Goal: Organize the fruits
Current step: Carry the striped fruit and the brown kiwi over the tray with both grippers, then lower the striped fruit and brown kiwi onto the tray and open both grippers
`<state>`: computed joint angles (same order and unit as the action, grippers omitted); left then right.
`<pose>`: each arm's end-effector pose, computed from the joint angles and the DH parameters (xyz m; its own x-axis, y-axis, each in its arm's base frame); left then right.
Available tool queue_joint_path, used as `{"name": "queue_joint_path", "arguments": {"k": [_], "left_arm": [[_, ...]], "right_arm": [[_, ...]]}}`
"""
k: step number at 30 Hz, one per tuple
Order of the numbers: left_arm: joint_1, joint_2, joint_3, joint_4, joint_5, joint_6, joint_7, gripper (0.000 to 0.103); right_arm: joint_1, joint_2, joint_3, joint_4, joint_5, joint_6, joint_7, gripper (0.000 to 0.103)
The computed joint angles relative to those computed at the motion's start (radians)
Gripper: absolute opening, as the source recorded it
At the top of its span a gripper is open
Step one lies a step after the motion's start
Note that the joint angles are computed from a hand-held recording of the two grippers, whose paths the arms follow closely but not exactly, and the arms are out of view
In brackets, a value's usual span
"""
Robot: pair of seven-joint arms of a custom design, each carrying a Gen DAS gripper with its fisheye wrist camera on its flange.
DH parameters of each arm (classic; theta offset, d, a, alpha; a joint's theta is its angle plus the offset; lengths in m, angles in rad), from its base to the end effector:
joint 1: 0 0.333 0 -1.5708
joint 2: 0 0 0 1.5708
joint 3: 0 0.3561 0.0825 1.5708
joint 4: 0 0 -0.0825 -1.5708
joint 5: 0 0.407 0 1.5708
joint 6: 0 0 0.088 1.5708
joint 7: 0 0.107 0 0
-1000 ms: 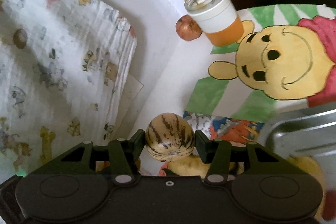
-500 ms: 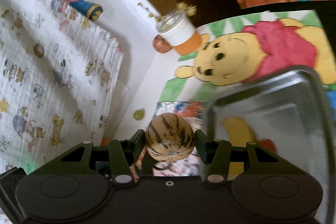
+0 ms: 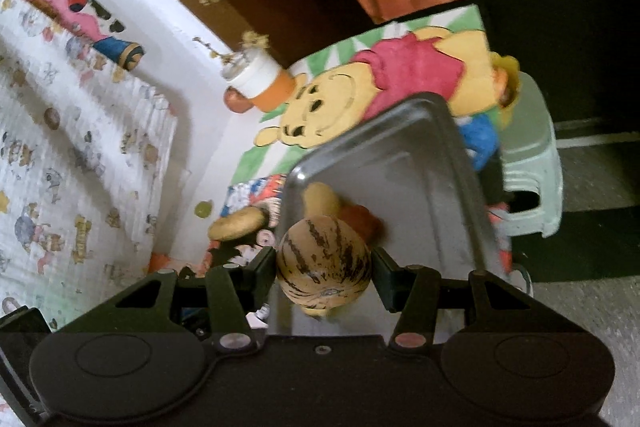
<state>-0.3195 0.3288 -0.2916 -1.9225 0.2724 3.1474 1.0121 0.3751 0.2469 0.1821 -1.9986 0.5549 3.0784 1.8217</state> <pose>0.5693 -0.4009 0.4615 -0.3821 -0.8700 0.3118 -0.6855 0.0406 -0.7269 0.5929 0.3086 0.4526 -0.0422 -0.8098 -0.5851 -0.7955 0.3816 -0.4708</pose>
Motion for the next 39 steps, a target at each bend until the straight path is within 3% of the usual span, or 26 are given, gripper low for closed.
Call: {"name": "queue_joint_path", "arguments": {"k": [7, 17, 26, 39], "left_arm": [[0.009, 0.021, -0.049, 0.012, -0.008, -0.042, 0.054, 0.027], [-0.009, 0.044, -0.056, 0.037, -0.03, -0.1, 0.112, 0.027], [-0.062, 0.057, -0.009, 0.069, -0.009, -0.155, 0.104, 0.028], [-0.079, 0.069, 0.009, 0.097, 0.011, -0.219, 0.086, 0.028]], "right_arm": [[-0.034, -0.014, 0.041, -0.052, 0.083, 0.02, -0.051, 0.054], [-0.02, -0.016, 0.019, -0.073, 0.082, 0.016, -0.029, 0.054], [0.0, -0.025, -0.012, -0.086, 0.038, 0.005, 0.018, 0.054], [0.029, -0.023, -0.055, -0.088, -0.063, -0.029, 0.123, 0.054]]}}
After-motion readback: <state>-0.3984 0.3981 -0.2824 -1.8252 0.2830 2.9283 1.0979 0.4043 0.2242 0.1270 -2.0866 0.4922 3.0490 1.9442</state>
